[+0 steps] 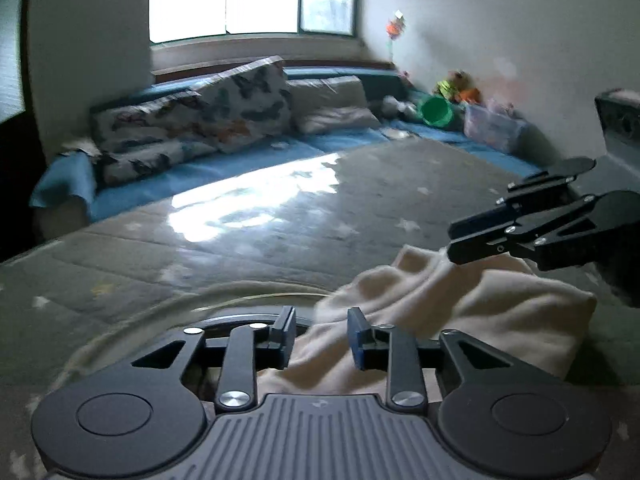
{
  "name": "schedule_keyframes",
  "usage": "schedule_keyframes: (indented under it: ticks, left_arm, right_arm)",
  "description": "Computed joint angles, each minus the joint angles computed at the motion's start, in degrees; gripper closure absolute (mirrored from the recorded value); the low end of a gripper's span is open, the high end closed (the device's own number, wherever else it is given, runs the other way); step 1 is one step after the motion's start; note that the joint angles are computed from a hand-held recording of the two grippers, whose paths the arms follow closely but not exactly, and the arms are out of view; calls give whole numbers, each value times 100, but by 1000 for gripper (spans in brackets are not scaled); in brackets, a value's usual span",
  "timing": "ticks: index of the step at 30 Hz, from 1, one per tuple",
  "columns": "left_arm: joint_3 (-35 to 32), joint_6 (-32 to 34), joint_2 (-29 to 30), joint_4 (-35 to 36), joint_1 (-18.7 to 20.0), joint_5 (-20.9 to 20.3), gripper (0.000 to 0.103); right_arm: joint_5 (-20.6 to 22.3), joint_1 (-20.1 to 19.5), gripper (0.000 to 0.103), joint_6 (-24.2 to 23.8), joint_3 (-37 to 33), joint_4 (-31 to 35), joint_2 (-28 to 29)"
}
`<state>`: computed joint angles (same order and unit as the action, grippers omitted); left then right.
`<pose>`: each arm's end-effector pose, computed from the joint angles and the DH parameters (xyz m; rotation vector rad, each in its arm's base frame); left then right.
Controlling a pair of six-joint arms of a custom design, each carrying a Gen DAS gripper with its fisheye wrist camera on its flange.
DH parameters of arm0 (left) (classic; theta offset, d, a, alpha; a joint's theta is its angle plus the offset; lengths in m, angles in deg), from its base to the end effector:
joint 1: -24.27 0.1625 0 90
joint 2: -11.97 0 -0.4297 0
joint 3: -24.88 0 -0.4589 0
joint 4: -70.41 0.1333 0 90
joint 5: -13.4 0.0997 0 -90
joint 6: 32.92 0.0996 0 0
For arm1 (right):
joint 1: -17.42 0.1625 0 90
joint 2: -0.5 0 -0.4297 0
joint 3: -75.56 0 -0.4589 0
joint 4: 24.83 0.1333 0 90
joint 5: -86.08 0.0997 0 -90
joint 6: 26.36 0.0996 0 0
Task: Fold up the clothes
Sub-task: 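Lower the cream sweatshirt onto the mattress and open both tools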
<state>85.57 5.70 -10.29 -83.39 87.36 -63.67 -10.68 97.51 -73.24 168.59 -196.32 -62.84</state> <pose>-0.2635 -0.8630 -0.0050 1.4626 2.4052 -0.5976 -0.0060 -0.7409 0.3364 0.7072 -2.3362 0.9737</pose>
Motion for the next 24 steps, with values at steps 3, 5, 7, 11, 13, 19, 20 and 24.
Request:
schedule_keyframes:
  ticks: [3,5,7,11,13,19,20,24]
  left_arm:
    - [-208,84,166,226,2,38,71]
    - [-186,295,214,70,4,39,74]
    - [-94,541,255,-329,-18,177,94]
    - [-39,781,369,-975,-66,481,101]
    - [-89,628,421,-1115,-72,659,101]
    - [261,143,80,-1262,-67,424,99]
    - [457,133,-60,-1281,-82,310,99]
    - [1128,87,-555,-1172,-121,-215,98]
  right_arm:
    - [-14,13,69,-95,124,44,-53]
    - [-16,8,69,-192,210,74,-90]
    - [-37,5,70,-332,284,-6,-92]
    - [-140,-22,69,-251,253,-147,3]
    - [-274,-42,70,-123,193,-91,62]
    - [-72,-74,70,40,342,-465,-69]
    - [-62,-77,69,80,351,-497,-81]
    - [-39,-87,70,52,434,-402,-146]
